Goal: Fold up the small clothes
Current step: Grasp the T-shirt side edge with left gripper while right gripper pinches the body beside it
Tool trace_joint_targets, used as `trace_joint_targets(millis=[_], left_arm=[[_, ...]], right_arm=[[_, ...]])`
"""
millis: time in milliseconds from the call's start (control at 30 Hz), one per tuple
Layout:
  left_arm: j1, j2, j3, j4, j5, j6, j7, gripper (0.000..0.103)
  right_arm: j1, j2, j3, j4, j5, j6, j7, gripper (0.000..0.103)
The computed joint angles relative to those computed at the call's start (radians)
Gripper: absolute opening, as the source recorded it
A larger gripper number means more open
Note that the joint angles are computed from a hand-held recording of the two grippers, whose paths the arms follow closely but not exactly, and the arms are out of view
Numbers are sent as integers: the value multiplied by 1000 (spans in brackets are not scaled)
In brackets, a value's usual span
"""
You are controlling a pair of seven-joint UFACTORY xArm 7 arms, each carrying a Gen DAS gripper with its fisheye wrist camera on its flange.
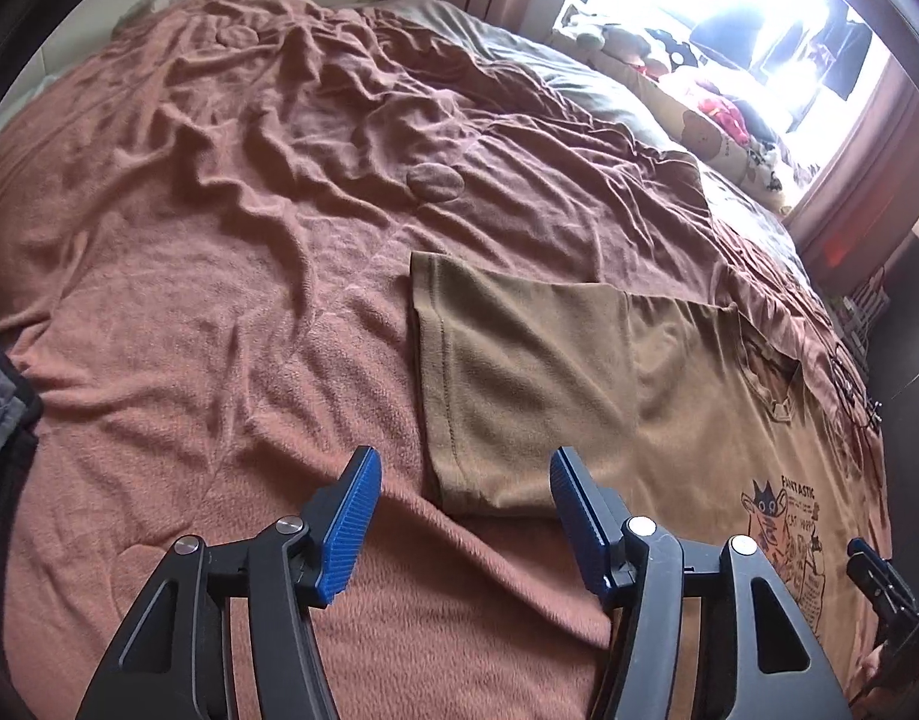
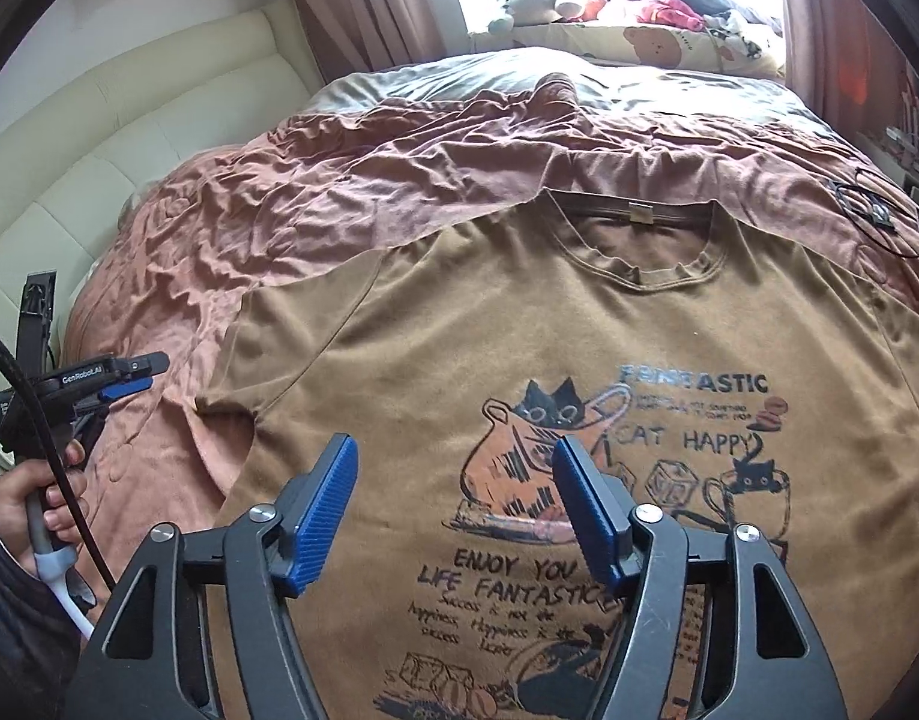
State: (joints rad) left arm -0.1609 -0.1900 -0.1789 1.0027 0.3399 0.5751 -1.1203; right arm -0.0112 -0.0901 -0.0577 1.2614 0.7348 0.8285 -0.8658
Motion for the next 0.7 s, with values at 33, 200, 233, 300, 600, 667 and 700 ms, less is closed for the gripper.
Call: trace_joint_targets(millis=[33, 200, 233, 300, 600, 667, 700], left_arm=[[0, 21, 8, 14, -15, 2, 13, 60], [0, 109, 52, 66, -96, -13, 75, 58], [0, 123, 60, 74, -113, -12, 90, 54], [1, 148, 74, 85, -149, -23, 122, 50], [5, 246, 107, 149, -224, -26, 209, 40], [1, 252, 112, 155, -206, -18, 192, 37], [-1, 254, 112, 160, -200, -14, 183, 35]], right_arm=[[5, 22, 3, 22, 10, 12, 4, 61], [9, 140, 46, 134, -8, 45, 67, 43], [8, 163, 56, 155, -10, 52, 79, 40], [3, 203, 75, 196, -13, 64, 100, 38], [-17, 406, 156, 411, -15, 171, 229, 22], [-19, 439, 173, 445, -17, 190, 251, 15], [-16, 456, 179, 463, -24, 195, 267, 14]])
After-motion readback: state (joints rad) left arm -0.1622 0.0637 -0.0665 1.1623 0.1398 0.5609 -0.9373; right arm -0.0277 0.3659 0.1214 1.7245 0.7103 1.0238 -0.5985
